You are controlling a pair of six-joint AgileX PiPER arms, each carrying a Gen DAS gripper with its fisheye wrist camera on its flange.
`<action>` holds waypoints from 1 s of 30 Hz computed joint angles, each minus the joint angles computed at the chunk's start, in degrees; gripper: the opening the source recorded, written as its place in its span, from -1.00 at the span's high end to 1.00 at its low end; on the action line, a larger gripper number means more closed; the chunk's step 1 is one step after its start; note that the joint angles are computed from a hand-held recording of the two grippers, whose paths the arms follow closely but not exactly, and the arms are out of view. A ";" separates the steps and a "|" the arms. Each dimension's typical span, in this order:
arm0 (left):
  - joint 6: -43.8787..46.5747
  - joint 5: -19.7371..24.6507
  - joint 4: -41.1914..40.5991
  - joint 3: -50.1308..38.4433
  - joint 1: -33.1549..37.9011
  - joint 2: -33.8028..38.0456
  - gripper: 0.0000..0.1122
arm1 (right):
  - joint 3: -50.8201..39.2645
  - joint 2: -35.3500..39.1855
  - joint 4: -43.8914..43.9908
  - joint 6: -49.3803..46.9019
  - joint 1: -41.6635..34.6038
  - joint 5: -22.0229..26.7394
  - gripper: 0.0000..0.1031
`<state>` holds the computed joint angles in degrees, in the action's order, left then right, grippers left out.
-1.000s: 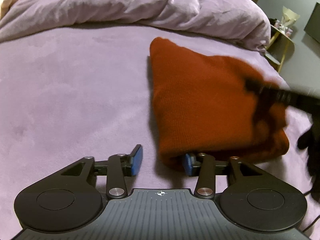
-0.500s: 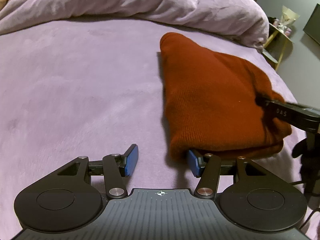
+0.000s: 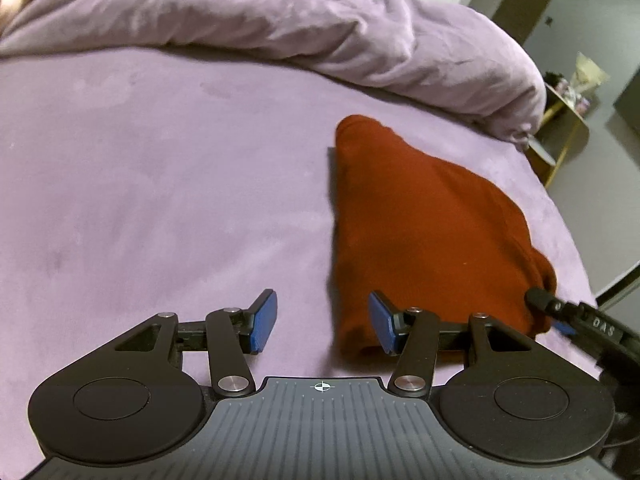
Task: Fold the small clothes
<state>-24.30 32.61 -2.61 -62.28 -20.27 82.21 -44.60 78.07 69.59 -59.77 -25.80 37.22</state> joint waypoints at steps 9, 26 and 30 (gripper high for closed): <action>-0.78 2.01 3.21 -5.57 -1.94 3.79 0.00 | -2.10 3.67 7.34 1.80 -4.85 10.29 0.80; -13.20 17.53 20.90 -49.63 -6.76 36.23 -0.13 | -39.14 25.11 -28.93 40.85 15.73 -0.68 0.71; -12.25 21.57 24.83 -62.02 -7.99 45.93 -0.38 | -53.23 35.23 -46.91 55.56 20.27 2.11 0.71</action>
